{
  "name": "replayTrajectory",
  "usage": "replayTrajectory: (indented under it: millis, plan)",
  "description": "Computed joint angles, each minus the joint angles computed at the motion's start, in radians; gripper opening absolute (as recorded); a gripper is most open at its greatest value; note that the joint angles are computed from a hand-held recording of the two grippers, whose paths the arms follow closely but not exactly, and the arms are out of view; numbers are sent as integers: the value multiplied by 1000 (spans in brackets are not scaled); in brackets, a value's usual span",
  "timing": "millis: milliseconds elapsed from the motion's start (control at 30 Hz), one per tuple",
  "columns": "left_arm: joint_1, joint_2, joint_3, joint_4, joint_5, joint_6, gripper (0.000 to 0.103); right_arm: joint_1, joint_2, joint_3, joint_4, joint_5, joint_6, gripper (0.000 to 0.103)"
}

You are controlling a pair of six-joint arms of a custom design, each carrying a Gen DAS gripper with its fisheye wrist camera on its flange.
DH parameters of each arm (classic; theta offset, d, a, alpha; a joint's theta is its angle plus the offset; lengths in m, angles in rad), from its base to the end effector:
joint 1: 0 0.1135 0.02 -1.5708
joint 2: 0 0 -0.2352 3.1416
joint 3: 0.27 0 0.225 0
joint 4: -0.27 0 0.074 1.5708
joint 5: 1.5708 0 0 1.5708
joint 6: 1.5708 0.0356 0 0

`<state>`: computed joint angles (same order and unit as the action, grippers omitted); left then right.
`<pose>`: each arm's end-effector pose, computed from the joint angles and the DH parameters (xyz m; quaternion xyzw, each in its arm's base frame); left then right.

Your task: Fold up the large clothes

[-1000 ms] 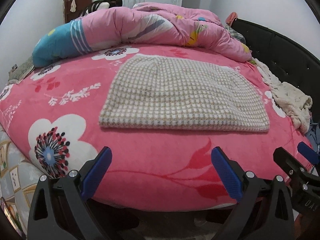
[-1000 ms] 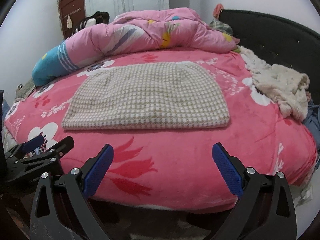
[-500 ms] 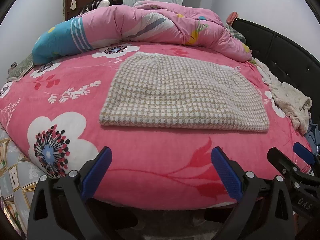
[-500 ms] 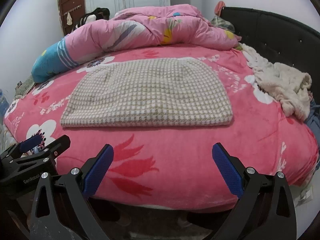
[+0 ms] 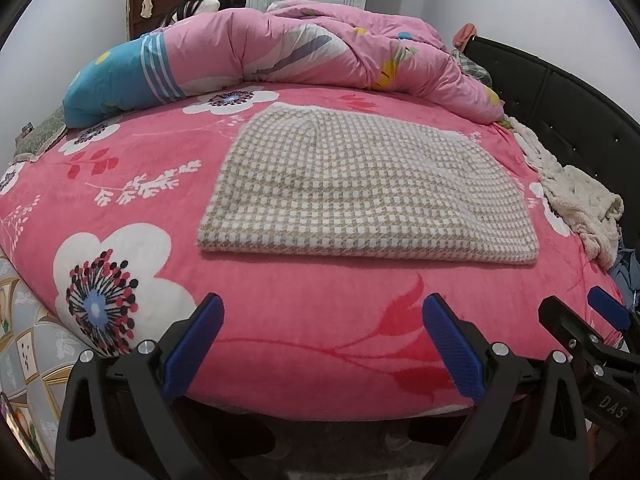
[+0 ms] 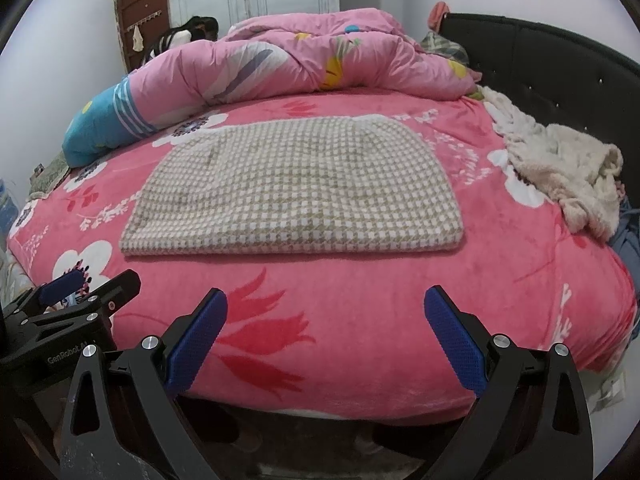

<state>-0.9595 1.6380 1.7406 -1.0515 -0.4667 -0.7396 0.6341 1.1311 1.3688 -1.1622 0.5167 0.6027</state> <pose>0.1893 -0.2422 0.3441 0.0313 0.9284 -0.0782 0.3619 0.1552 0.0923 0.3519 0.0667 0.9179 -0.0194 0.3906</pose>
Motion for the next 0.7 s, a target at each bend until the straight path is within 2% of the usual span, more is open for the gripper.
replayTrajectory:
  millis: [700]
  plan:
    - [2,-2,-8,10,-2,0,98,-9,10,-1,13,-18,-30,95]
